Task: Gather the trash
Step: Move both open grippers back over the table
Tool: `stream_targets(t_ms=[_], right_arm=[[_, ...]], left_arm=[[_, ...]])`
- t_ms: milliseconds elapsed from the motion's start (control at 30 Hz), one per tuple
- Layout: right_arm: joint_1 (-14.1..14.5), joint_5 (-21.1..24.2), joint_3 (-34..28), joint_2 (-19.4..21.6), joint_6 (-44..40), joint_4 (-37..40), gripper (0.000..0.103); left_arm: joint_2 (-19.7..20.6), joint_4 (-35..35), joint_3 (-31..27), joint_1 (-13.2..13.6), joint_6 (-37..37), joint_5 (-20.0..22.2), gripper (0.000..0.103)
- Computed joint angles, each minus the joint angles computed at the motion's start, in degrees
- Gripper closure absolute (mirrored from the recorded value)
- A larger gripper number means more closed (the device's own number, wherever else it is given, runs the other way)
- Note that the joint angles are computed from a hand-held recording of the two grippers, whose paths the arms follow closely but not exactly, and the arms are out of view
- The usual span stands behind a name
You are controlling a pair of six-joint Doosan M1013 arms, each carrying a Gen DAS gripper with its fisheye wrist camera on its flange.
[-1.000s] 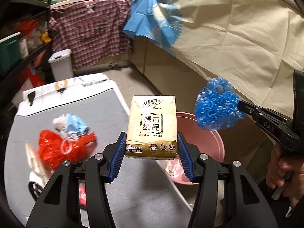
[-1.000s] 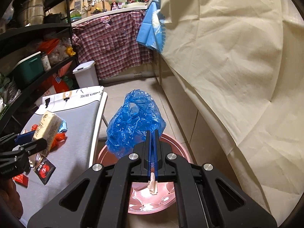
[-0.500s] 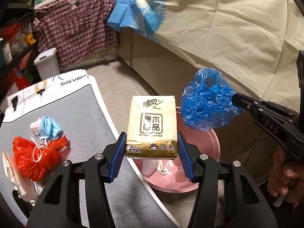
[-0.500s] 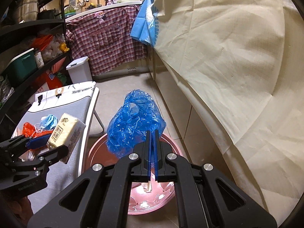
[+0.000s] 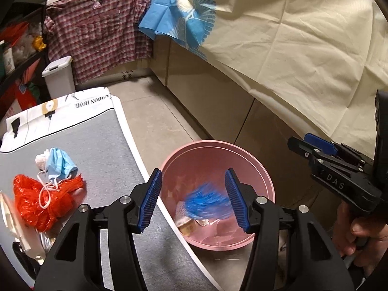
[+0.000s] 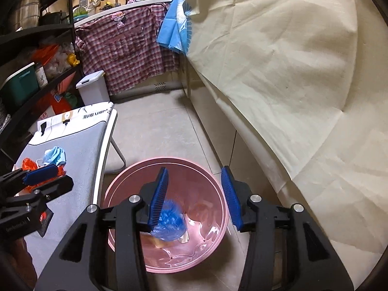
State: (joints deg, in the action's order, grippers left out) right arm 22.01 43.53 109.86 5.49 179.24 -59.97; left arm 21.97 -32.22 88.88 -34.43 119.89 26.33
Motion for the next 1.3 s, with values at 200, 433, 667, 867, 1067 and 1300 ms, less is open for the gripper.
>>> stream_targets(t_ms=[200,433,667,867,1067,1300], right_arm=[[0.97,-0.04,0.09,-0.04,0.83,-2.57,0.056],[2.04,-0.25,-0.11,-0.04,1.06,-4.21,0.058],[4.03,-0.5,-0.5,-0.02,2.01,-7.15,0.058],[5.64,-2.44,-1.31,0.3,2.04,-8.62,0.067],[7.46,-6.04,-2.79,1.34,1.79,-9.68,0.076],[9.46,-13.47,-4.92,3.75,3.07,-10.67,0.078]], left_arm=[[-1.22,-0.87,1.04,0.63,0.33,-1.62,0.05],[-3.11,2.63,2.54,2.28,-3.7,-3.57,0.05],[-5.31,4.07,4.92,5.65,-6.14,-5.55,0.051],[-7.52,3.54,7.61,9.56,-5.87,-6.9,0.054],[-8.83,6.11,10.06,13.77,-8.23,-6.57,0.06],[-8.37,8.08,11.61,17.24,-10.79,-2.77,0.062]])
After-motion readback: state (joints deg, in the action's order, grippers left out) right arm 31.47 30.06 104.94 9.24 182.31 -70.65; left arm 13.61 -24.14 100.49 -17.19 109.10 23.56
